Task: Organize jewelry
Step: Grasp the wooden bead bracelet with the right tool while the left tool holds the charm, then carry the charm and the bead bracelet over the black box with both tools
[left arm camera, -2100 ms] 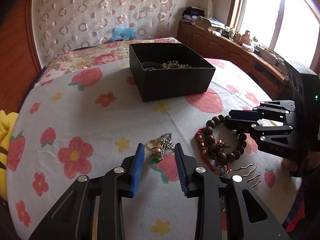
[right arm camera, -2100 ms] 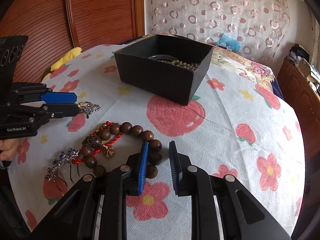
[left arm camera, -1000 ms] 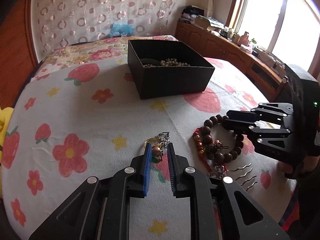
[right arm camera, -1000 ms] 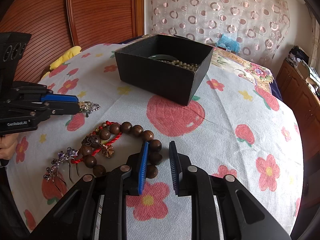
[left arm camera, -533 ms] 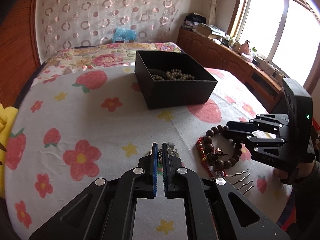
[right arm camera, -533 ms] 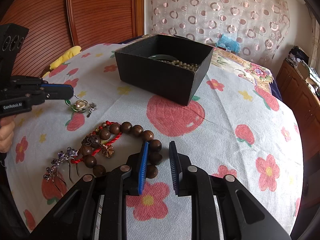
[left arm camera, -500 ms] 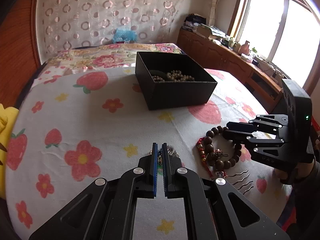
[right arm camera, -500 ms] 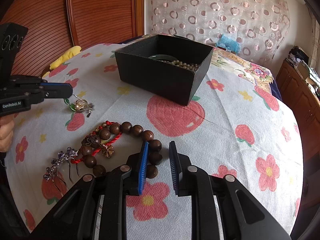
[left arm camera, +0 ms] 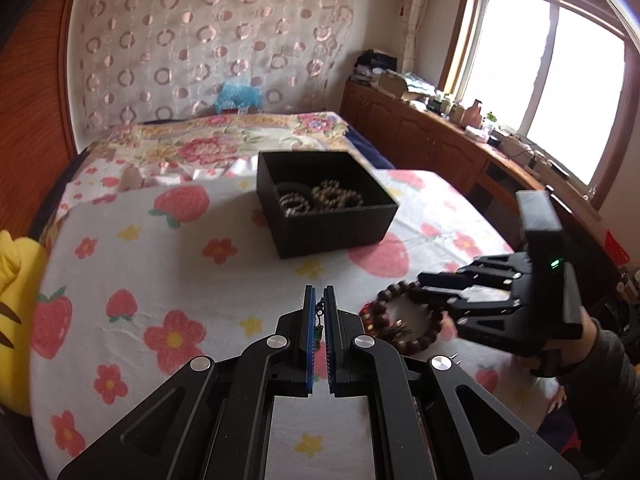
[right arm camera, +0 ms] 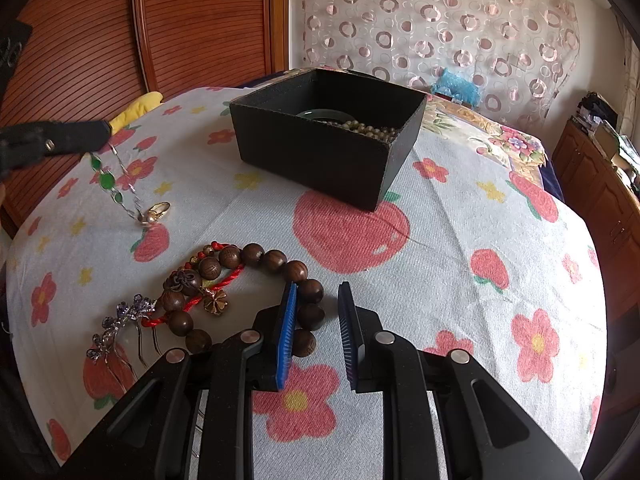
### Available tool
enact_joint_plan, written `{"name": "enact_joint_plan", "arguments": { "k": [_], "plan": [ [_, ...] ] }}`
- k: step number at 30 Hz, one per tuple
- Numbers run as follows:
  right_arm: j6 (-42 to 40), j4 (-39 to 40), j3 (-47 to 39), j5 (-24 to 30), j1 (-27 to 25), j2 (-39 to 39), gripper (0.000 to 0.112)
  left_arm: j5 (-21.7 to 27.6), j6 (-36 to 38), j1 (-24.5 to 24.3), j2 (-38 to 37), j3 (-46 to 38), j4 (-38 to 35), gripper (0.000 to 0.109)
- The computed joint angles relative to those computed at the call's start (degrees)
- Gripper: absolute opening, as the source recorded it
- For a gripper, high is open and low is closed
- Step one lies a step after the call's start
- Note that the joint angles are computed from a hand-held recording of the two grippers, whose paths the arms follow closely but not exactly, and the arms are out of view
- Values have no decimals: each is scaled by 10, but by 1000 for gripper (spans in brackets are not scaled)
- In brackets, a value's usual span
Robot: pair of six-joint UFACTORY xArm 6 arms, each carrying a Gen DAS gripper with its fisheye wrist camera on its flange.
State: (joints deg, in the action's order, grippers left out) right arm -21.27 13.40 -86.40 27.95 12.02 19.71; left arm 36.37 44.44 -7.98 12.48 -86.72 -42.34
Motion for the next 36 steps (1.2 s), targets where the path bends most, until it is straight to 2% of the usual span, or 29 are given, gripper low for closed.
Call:
{"name": "enact_joint_plan", "arguments": {
  "k": [8,10,11,13,20,27,36],
  "plan": [
    [-9,10,-3,5,-2,1,23,-8,22,-7,-17,-9,-21,3],
    [-16,15,-5,8,-3,1,15,-9,24,-8,-16,-14,-23,3],
    [-12,8,-5,7,-2,1,15,-10,24,-9,-15,-17,-23,3],
    [-1,-9,-4,3,-1,0,15,-13,24,-10,-13,-20,-21,3],
    [-17,13,0,-26,6,-21,15,-18,19,-9,0,-36,-13,3],
    [-25,19,-44,-32,5,-23,15,-18,13,-9,23,-66,-6,3],
    [2,-12,-164,-8,-2,29,15,-10,-5,-12,69,-132,9,3]
  ]
}}
